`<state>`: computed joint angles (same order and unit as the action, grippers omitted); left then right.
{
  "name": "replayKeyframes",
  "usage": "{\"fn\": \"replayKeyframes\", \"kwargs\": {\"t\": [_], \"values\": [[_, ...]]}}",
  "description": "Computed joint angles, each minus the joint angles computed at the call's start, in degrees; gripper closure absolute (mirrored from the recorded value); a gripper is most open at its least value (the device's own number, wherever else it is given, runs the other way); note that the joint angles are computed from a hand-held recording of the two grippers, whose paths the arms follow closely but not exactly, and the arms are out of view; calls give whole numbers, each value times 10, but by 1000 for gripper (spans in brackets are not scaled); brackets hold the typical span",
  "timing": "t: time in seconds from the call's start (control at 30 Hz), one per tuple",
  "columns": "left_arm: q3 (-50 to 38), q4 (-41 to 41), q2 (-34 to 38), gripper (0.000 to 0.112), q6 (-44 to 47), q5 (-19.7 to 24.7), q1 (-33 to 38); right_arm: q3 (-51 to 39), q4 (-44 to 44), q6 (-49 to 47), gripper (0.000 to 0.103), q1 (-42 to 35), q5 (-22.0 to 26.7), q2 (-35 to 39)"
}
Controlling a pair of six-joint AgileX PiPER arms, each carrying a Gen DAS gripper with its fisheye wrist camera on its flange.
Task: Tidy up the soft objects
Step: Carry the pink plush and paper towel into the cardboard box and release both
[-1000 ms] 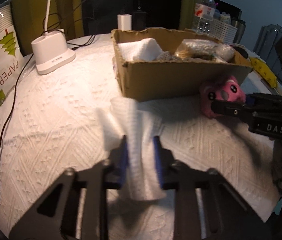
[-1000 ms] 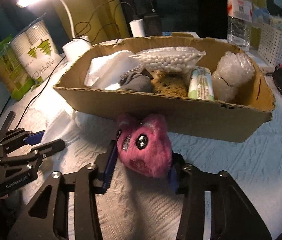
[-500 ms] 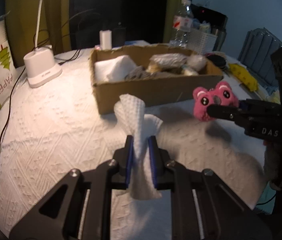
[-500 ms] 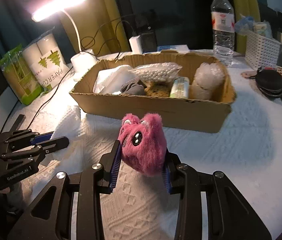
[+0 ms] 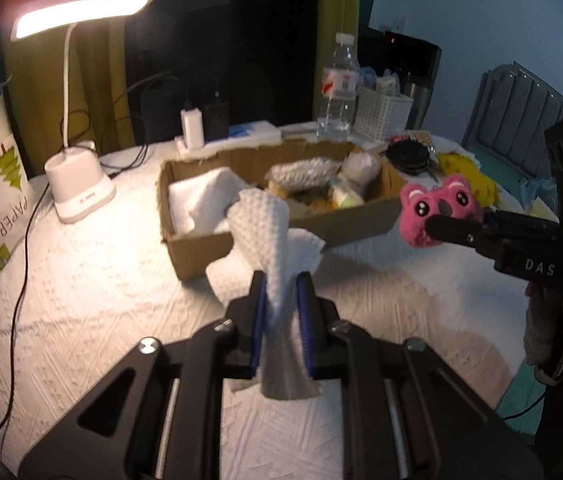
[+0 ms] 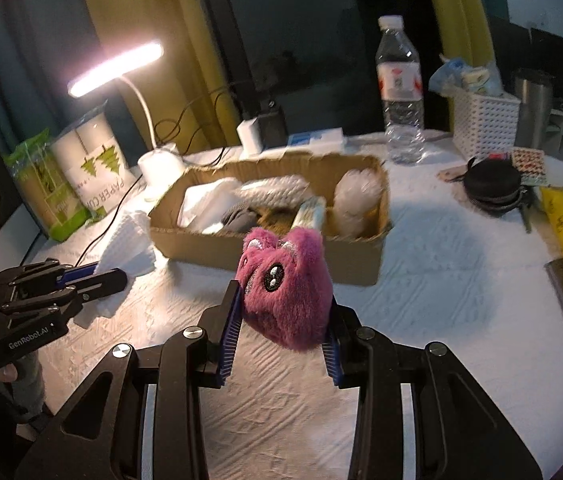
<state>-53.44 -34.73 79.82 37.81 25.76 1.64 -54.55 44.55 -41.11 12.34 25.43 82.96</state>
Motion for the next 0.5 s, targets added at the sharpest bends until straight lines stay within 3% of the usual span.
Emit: {"fn": "replayKeyframes", "kwargs": {"t": [0.5], "values": [[-99, 4, 48, 96, -30, -20, 0, -108, -12, -16, 65, -49, 50, 56]]}}
